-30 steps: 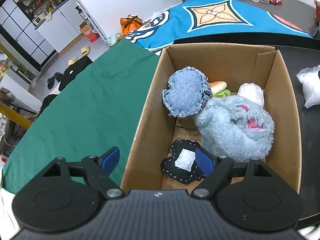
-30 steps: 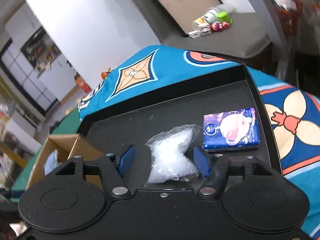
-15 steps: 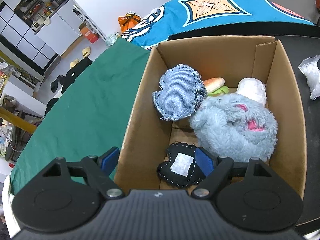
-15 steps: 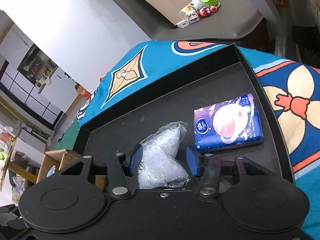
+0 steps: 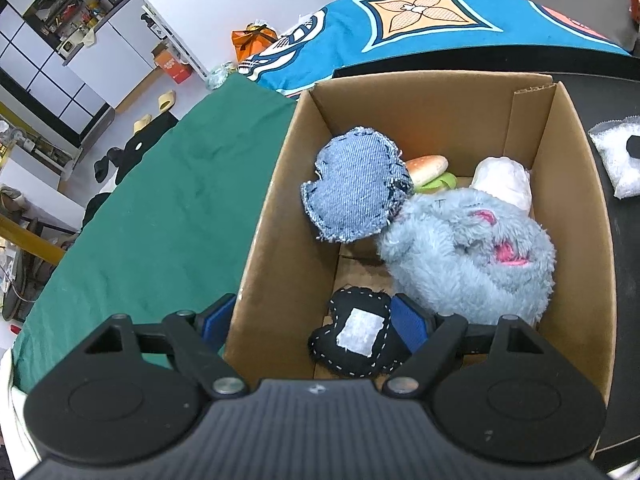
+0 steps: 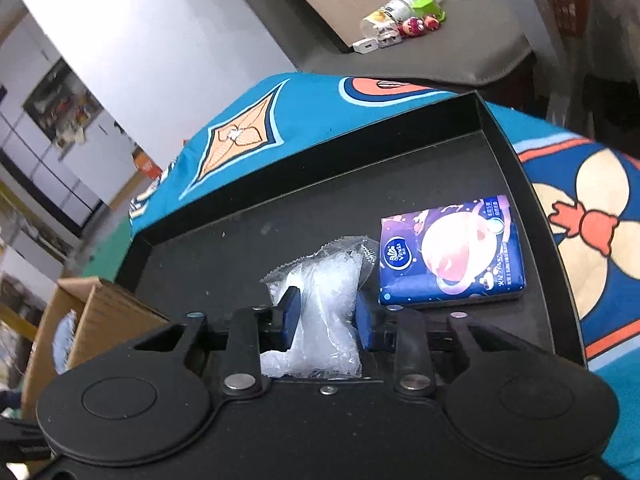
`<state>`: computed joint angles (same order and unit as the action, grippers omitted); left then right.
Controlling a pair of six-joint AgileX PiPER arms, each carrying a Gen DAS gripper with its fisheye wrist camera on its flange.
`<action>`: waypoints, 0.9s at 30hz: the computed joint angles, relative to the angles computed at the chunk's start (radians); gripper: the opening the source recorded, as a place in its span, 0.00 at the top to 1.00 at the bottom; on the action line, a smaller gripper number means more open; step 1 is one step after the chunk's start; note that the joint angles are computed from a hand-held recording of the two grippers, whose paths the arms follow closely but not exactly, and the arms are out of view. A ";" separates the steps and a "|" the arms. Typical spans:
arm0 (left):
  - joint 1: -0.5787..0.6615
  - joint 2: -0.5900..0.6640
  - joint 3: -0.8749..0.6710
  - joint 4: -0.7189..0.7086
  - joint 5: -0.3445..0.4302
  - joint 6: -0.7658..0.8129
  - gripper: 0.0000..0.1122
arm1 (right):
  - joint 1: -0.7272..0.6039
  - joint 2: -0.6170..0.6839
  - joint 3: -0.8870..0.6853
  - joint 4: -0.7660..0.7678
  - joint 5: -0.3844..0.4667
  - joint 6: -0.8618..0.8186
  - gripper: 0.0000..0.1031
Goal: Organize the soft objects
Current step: 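Close the right tool on the clear plastic bag, then lift the clear bag with the right tool and carry it over the box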
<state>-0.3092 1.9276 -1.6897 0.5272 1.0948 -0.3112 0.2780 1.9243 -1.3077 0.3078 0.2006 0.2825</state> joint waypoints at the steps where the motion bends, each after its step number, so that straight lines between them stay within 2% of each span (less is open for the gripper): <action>1: 0.002 -0.002 0.003 -0.001 -0.002 0.002 0.27 | -0.004 -0.004 0.003 0.038 0.005 -0.034 0.78; 3: 0.002 -0.007 0.010 0.003 -0.004 -0.002 0.27 | -0.005 -0.021 0.016 0.074 0.005 -0.061 0.83; 10: 0.011 -0.029 0.030 -0.001 -0.010 -0.004 0.27 | 0.019 -0.082 0.051 -0.209 0.017 0.197 0.85; 19: 0.036 -0.077 0.077 -0.018 -0.039 0.007 0.27 | 0.057 -0.178 0.072 -0.413 0.058 0.379 0.86; 27: 0.078 -0.127 0.122 -0.069 -0.090 0.033 0.27 | 0.119 -0.243 0.052 -0.606 0.141 0.549 0.85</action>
